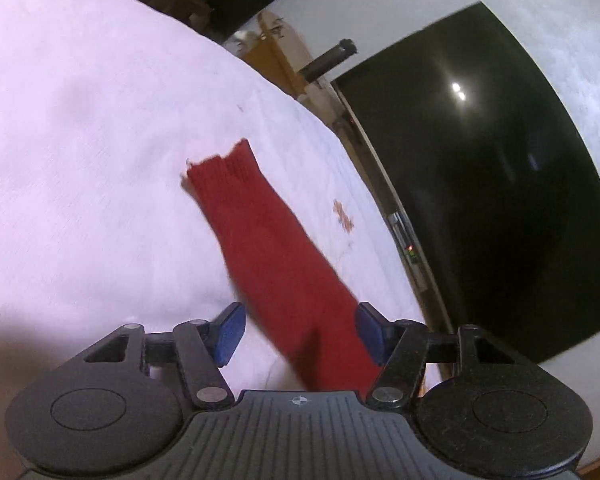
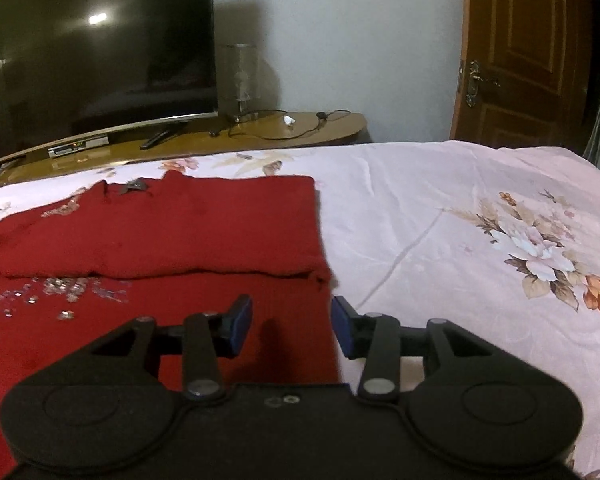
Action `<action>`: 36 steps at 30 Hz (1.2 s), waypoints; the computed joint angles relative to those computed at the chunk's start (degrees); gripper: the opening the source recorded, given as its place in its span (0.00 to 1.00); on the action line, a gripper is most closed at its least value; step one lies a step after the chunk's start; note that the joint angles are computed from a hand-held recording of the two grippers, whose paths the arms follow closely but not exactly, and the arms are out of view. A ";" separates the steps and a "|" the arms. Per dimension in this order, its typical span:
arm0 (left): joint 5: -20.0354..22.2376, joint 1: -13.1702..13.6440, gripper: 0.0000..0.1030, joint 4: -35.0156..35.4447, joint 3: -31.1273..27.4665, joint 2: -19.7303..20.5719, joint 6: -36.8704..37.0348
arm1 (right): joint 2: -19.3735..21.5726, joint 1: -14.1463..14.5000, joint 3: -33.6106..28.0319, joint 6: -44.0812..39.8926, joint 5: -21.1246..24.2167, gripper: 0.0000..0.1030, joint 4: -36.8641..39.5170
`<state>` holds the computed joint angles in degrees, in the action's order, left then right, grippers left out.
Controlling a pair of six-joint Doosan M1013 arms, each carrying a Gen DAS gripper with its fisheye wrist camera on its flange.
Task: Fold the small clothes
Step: 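Grasp the other sleeve cuff with the left gripper and lift it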
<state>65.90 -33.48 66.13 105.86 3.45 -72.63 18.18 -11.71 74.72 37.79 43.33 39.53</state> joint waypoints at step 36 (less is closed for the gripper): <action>-19.51 2.10 0.05 -31.71 -62.37 38.72 93.08 | 3.59 -4.69 -5.86 4.25 2.42 0.42 5.82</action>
